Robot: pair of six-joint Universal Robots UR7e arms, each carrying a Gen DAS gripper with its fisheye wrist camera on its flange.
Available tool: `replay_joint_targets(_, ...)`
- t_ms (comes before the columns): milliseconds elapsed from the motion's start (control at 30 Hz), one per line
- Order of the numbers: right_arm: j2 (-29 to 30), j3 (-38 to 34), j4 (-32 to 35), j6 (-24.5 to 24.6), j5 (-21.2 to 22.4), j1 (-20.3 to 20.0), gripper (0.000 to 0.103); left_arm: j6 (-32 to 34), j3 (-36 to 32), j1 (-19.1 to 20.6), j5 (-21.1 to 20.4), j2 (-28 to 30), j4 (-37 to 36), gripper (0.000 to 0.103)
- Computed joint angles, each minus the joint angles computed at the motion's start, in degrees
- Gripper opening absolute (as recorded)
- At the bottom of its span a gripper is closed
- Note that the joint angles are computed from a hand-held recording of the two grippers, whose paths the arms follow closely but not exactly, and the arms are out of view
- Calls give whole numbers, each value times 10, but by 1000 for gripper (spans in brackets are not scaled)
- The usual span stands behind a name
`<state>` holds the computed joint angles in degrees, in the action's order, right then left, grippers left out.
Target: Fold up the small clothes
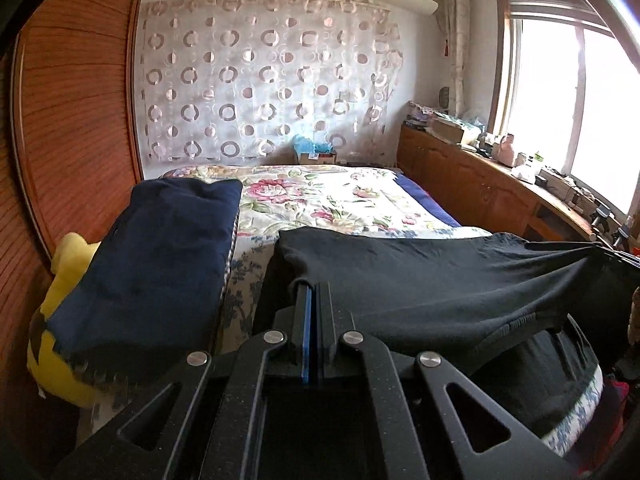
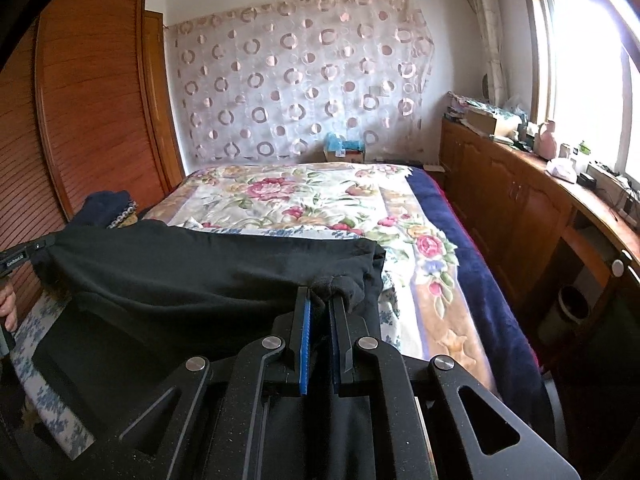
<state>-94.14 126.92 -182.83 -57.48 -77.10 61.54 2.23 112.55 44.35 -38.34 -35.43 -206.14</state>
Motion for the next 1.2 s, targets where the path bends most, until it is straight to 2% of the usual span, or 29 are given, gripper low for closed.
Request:
replay_joint_targets(167,-36,23,21,-21,28,-29,8,-29,53,-24,12,-13,-18,2)
replay_joint_targets(333,-76,51,37,-37,38,-52,8,-69,87,-43,11,-20,-6,2)
replay_joint_targets(467,-87,58,55,-39,38,-70,8,-83,94,-40,14,-15,19,2)
replay_joint_targets(600,-75,55,65,-32,19,-73,8,-102,93,-29,8,-13,43,2)
replay_joint_targets(800,-44,35,57,-20,-37,-46,8,-122,96,-28,10,-1,60,2)
replay_joint_targets(1000,-55,36,84,-17,-76,-24,8,-146,115,-27,3,-1,64,3)
replay_joint_targets(1067,-52,34,86,-18,-94,-18,16,-154,119,-29,3,-1,69,3)
replay_joint_targets(1200,-49,28,84,-20,-124,-2,19,-163,131,-32,3,-2,65,3)
